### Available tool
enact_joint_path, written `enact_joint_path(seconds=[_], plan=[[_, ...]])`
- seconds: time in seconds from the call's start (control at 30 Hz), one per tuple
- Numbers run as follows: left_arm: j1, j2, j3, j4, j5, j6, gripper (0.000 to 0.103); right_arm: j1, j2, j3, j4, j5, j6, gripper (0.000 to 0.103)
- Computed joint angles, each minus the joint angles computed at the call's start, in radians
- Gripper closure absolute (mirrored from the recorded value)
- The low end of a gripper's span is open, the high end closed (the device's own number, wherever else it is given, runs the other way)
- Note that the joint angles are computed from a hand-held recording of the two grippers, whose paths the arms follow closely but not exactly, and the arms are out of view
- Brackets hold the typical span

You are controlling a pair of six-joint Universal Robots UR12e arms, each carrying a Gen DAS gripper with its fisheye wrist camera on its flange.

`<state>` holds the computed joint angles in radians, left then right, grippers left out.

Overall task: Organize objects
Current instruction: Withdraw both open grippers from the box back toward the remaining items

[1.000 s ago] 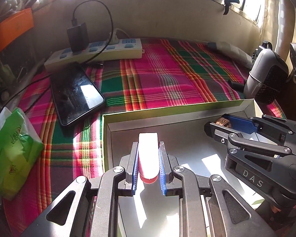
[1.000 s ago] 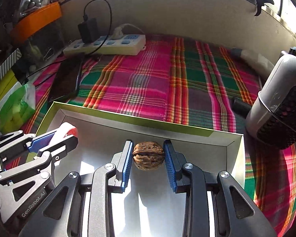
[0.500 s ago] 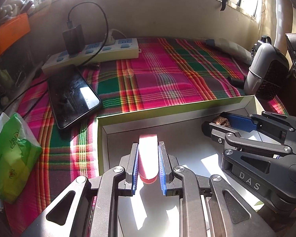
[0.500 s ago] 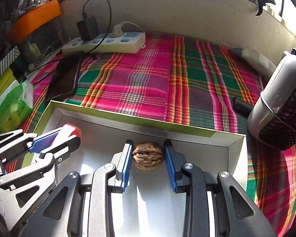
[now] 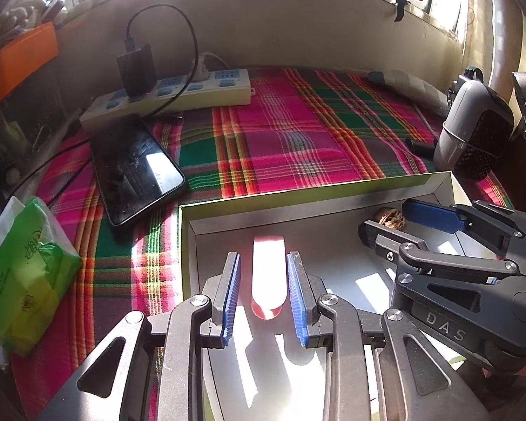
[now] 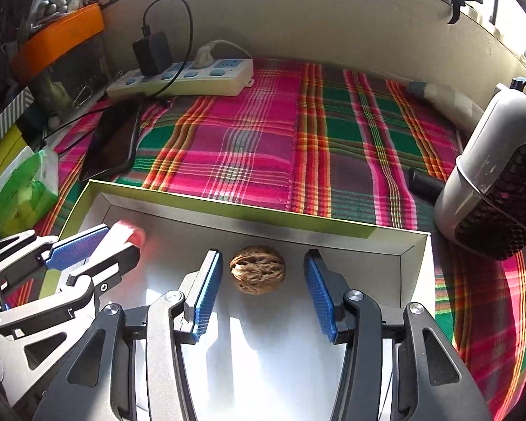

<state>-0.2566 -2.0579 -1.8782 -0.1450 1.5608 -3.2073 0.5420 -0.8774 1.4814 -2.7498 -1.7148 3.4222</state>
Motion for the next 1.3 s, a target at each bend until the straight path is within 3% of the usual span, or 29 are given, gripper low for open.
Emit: enact_joint_path(seconds=[0.8,1.3], plan=[[-0.005,0.093,-0.116,0.083,-0.015,-0.009,0.077,0.020,-0.087,0.133,-0.122,-0.012,0.051,0.053],[-0.002,0.156,-0.225,0.174,-0.032,-0.028,0.077,0.047,-0.155,0.259,-0.245,-0.064,0.076,0.053]])
